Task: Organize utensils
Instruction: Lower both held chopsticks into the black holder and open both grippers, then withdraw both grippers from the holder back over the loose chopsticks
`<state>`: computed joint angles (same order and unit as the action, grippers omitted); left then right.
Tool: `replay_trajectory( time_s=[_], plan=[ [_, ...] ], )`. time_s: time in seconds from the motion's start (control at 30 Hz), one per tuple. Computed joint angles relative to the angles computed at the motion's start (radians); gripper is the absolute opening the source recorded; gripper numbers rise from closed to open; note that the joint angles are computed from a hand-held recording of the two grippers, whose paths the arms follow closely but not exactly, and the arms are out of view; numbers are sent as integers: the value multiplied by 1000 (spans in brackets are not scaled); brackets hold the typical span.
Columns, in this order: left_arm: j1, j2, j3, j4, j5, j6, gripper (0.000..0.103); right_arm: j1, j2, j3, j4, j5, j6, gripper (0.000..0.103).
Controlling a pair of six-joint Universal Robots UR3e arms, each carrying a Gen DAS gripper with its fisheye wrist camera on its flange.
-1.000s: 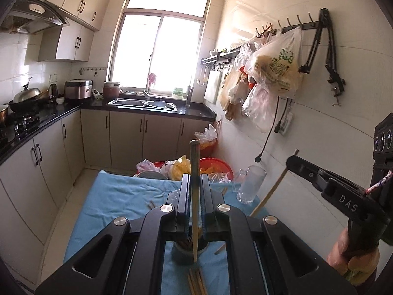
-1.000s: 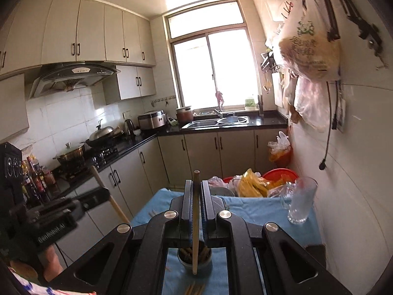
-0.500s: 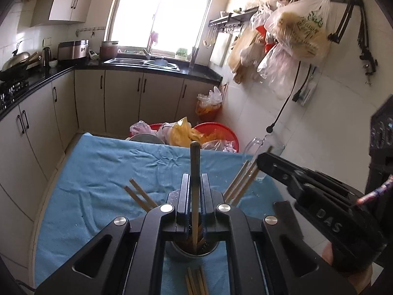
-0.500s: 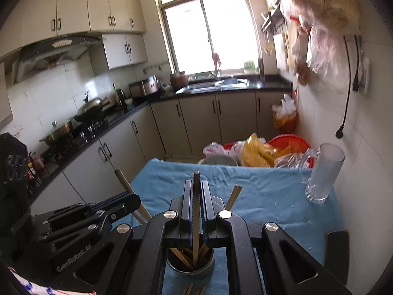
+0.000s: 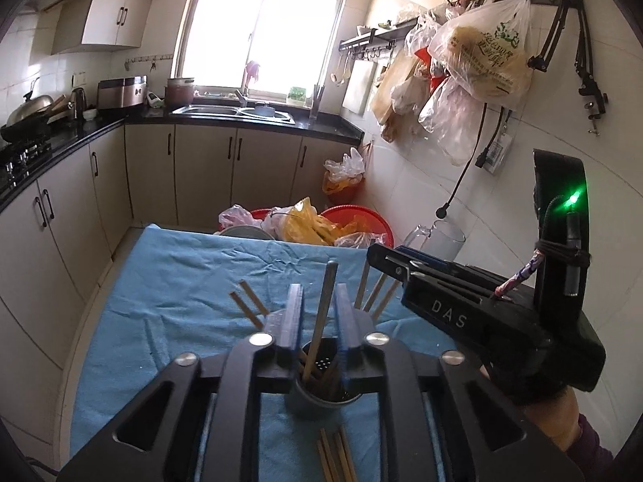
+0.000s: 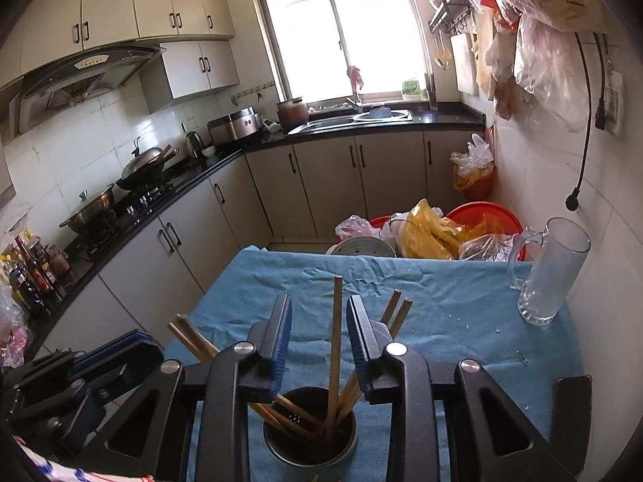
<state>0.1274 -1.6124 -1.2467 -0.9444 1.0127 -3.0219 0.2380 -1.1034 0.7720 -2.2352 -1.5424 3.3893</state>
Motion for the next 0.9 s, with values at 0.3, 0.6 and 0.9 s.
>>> replay_trajectory(
  time_s=[0.3, 0.6, 0.9],
  plan=[
    [204, 283, -224, -60, -164, 73, 41, 33, -225, 264, -101, -37, 24, 54],
    [431, 574, -599, -201, -202, 242, 59, 91, -499, 883, -244, -42, 51, 65],
    [377, 640, -857, -150, -43, 321, 59, 192, -421, 1075, -298, -52, 53, 35]
  ],
)
